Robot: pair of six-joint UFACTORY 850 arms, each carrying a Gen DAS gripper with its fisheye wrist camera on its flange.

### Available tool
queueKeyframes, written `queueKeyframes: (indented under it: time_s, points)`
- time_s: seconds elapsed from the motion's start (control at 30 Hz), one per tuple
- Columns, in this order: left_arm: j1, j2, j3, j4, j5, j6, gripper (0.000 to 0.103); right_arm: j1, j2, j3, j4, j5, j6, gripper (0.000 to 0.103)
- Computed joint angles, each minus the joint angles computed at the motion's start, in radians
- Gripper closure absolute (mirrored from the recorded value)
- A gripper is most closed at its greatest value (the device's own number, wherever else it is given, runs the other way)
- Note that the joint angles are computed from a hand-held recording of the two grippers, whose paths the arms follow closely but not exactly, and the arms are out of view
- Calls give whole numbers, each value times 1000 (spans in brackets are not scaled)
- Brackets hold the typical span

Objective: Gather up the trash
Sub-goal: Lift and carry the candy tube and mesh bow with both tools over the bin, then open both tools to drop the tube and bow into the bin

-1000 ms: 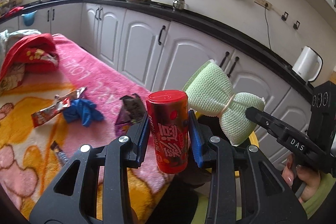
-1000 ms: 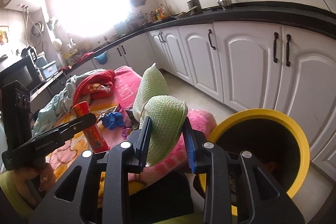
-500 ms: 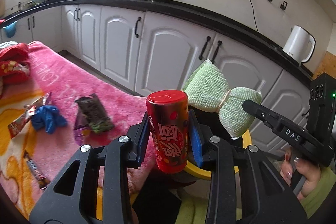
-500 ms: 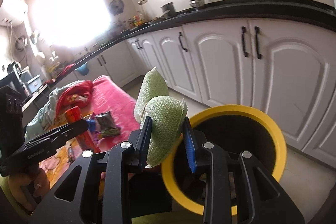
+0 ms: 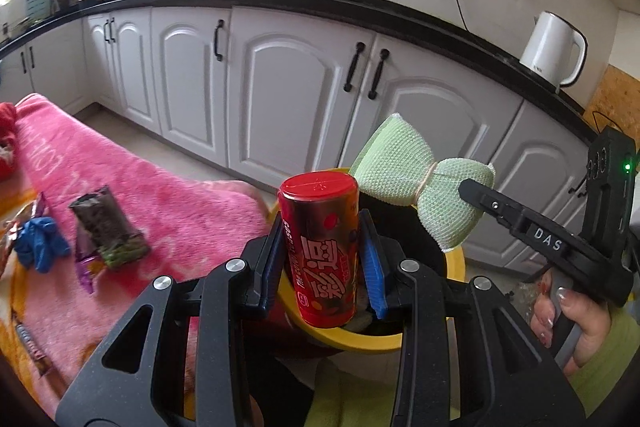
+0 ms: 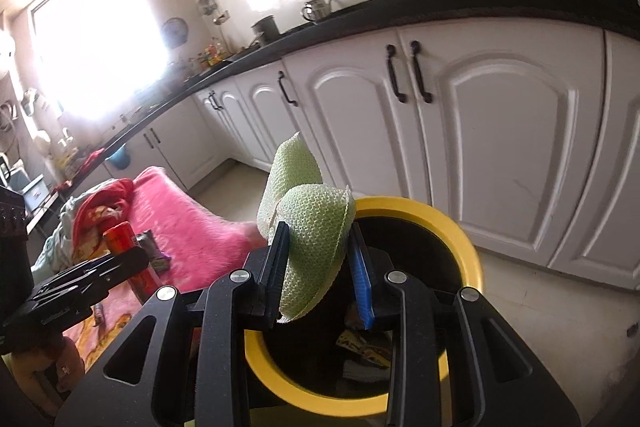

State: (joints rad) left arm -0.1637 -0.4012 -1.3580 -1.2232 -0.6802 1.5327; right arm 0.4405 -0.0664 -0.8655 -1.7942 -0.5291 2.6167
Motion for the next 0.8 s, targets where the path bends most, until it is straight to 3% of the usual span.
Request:
queueKeyframes:
  time_s: [0.47,0.8]
  points:
    - [-65,-23,3,5,22,20,75,-29,14,58,-4,-1,83,75]
    - [-92,-61,-14,38,48,-16,75,-55,-4,60,22,46,71,75]
